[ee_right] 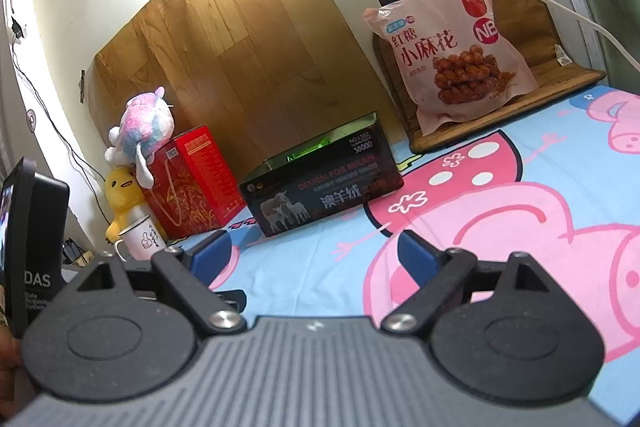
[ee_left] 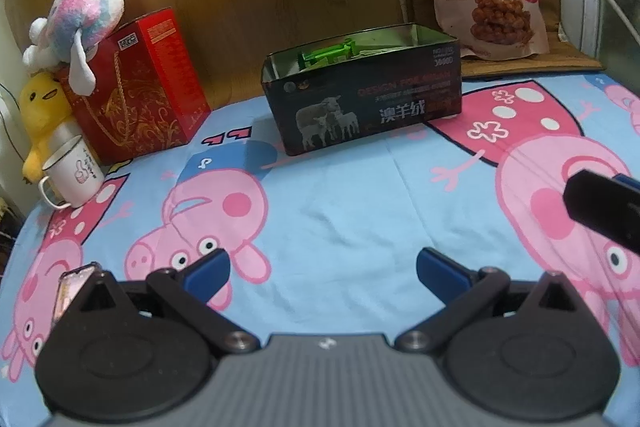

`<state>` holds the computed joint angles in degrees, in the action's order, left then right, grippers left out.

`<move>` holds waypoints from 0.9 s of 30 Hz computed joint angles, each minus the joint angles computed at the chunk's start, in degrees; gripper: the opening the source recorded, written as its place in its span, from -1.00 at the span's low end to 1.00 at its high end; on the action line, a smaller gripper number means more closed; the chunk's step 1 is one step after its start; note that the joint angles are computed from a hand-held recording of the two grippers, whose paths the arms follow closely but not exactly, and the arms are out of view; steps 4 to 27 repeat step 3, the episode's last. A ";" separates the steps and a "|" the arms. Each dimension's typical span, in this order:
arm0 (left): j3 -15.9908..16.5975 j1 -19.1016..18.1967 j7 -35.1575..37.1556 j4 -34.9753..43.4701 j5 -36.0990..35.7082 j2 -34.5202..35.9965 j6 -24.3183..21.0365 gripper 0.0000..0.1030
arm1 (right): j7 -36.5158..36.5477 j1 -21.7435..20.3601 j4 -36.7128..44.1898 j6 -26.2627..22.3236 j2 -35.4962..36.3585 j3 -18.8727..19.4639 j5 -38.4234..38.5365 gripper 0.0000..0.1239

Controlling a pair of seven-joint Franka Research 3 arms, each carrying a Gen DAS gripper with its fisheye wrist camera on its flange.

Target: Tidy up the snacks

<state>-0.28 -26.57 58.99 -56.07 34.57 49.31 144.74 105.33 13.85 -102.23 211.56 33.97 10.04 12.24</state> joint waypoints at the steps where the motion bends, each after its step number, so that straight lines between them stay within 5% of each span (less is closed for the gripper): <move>1: -0.09 0.08 0.02 -0.08 -0.09 -0.04 0.19 1.00 | 0.03 -0.03 -0.01 -0.02 -0.01 0.02 -0.06 0.48; 27: 0.23 -0.12 -0.27 -0.21 0.31 -0.07 0.57 1.00 | 0.04 -0.02 -0.01 -0.02 -0.01 0.00 -0.07 0.49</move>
